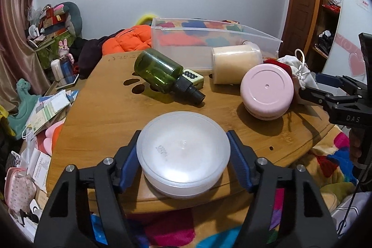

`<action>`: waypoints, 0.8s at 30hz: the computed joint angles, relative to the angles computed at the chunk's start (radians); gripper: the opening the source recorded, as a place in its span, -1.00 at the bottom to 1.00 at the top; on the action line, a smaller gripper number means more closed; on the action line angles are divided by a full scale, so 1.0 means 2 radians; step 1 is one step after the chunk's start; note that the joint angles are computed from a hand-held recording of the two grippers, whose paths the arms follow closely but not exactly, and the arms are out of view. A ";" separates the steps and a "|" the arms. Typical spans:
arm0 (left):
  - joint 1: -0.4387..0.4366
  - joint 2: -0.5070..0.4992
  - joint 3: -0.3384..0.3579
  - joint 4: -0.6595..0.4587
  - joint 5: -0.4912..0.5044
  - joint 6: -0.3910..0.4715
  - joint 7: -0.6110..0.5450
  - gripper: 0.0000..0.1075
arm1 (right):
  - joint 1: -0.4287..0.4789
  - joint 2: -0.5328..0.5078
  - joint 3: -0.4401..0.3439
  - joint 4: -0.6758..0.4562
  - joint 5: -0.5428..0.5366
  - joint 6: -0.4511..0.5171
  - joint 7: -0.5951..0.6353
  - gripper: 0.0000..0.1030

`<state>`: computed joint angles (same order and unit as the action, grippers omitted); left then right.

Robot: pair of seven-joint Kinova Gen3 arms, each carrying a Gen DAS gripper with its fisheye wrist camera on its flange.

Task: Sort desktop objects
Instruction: 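Grasp the white round container with the left gripper while the right grasps the white pouch, then lift the white container with the left gripper while the right lifts the white pouch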

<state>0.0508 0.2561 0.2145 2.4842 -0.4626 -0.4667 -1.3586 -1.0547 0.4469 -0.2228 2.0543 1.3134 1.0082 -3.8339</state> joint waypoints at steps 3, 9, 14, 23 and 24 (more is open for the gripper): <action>0.015 0.002 -0.008 -0.003 0.021 0.002 -0.018 0.21 | 0.003 0.004 0.001 -0.005 0.004 -0.004 0.009 0.60; 0.019 0.004 -0.004 -0.013 0.031 0.015 -0.023 0.21 | 0.020 0.007 0.007 -0.010 0.010 -0.036 0.024 0.56; 0.021 0.004 -0.002 -0.019 0.040 0.025 -0.024 0.20 | 0.044 -0.001 0.011 0.000 0.035 -0.084 0.020 -0.08; 0.007 0.005 0.012 -0.029 0.030 0.034 -0.003 0.20 | 0.045 -0.013 0.003 0.011 0.049 -0.078 0.018 -0.48; 0.008 0.004 0.011 -0.030 0.031 0.034 -0.003 0.20 | 0.048 -0.018 0.001 0.017 0.055 -0.086 0.009 -0.49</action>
